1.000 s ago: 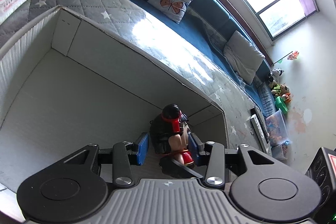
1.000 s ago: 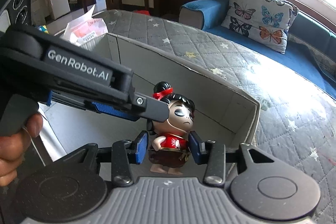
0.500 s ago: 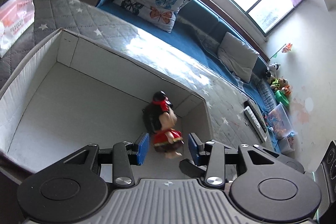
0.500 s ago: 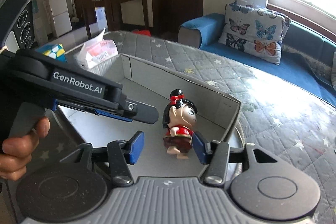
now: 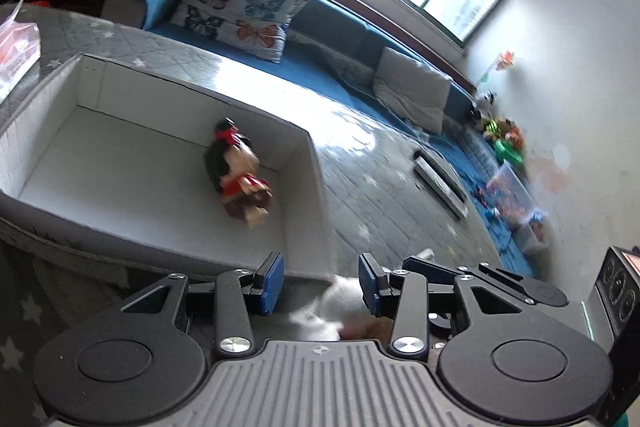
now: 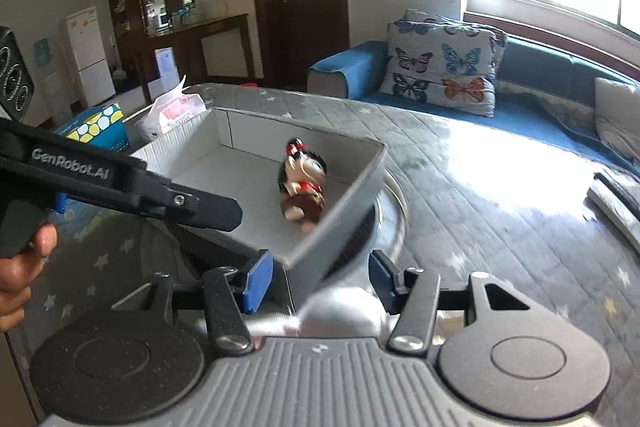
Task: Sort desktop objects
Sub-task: 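Open the right tool to release the doll while the left tool grasps the white bunny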
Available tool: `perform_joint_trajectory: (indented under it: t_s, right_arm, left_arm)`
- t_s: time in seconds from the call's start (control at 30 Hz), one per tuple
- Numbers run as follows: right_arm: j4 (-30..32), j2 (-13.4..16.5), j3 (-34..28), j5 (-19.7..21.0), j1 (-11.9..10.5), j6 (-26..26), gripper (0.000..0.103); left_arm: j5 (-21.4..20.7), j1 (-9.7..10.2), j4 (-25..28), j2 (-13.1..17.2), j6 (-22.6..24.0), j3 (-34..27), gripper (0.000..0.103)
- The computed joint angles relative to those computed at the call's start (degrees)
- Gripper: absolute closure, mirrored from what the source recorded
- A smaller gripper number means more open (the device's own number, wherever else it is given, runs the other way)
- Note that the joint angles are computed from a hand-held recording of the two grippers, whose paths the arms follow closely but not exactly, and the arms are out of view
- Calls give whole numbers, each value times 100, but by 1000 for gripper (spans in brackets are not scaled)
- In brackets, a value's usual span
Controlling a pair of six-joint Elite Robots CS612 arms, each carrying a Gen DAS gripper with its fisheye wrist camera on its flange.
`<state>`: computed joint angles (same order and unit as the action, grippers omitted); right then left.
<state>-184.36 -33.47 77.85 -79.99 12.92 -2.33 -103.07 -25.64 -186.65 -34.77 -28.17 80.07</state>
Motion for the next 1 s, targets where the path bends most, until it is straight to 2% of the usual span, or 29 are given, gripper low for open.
perform_joint_trajectory:
  t_s: [0.23,0.33,0.67,0.77,0.83,1.0]
  right_arm:
    - [-267,-62,417,-103,-83,365,48]
    - [-349,-55,500,-108,-128,496,48]
    - [-366,90,355,-45,-232,738,50]
    - [-381,124,312,24,-243,734,60]
    - [-355,137,283,107,-251,725,71]
    - [-275,148,252,106,-231,625,86]
  left_arm:
    - [-290,-132,249,102,239,-125,59]
    - [-254,-175,422,192,298,-262,59]
    - [-211,-186,781,377,339,-514,59]
    - [-260,-174,861,394,405,-529,59]
    - [-285,-169,934,404,485,-543,59]
    - [-295,-171,1051,445,627,-603,59]
